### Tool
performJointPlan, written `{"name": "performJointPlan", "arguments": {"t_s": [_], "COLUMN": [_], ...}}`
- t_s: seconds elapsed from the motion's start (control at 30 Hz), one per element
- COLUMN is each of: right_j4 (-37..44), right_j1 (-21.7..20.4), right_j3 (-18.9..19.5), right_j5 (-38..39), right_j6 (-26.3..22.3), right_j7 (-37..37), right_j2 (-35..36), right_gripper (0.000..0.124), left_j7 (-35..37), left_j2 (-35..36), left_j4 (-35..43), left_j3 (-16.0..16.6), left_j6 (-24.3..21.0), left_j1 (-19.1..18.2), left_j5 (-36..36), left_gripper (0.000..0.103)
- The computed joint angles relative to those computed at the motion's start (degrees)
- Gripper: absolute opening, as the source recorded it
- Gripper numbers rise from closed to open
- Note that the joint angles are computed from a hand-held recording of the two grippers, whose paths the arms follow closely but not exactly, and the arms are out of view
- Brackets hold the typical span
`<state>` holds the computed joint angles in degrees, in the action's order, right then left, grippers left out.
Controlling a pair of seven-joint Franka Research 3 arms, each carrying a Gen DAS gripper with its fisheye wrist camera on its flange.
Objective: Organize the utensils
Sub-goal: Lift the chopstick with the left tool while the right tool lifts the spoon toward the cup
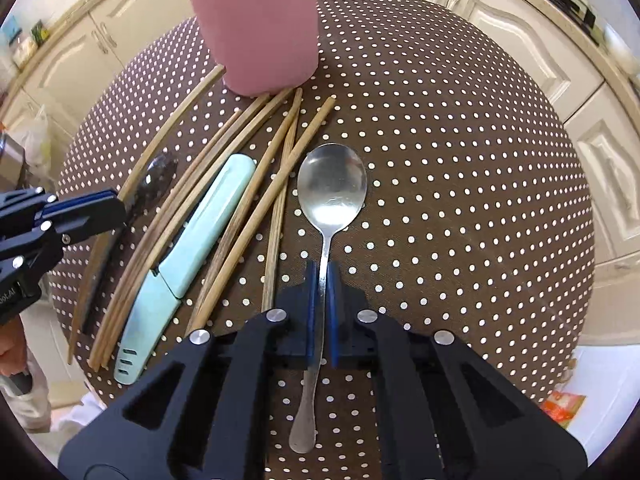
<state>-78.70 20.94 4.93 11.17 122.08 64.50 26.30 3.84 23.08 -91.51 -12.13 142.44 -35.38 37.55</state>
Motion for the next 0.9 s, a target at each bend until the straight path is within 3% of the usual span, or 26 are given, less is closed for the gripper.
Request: {"name": "performJointPlan", "arguments": {"t_s": [0.27, 0.47, 0.63, 0.9], "right_j4": [-8.53, -12.66, -15.20, -12.67], "right_j1": [-5.52, -9.12, -9.77, -8.92], "right_j3": [2.29, 3.67, 3.88, 3.64], "right_j5": [13.23, 27.31, 38.34, 49.85], "right_j6": [8.29, 11.27, 13.38, 15.10], "right_j7": [-7.27, -16.62, -24.10, -31.85], "right_j2": [-5.53, -10.03, -13.65, -14.32], "right_gripper": [0.004, 0.004, 0.004, 0.004], "left_j7": [-6.28, -14.66, -19.99, -24.64], "left_j2": [-0.86, -1.00, -0.92, 1.20], "left_j4": [0.90, 2.86, 4.69, 10.86], "left_j3": [2.45, 3.91, 4.08, 5.09], "left_j6": [0.62, -1.13, -2.90, -11.31], "left_j1": [-3.60, -6.57, -7.70, -9.44], "left_j5": [11.31, 25.45, 35.24, 48.18], "left_gripper": [0.007, 0.007, 0.007, 0.007]}}
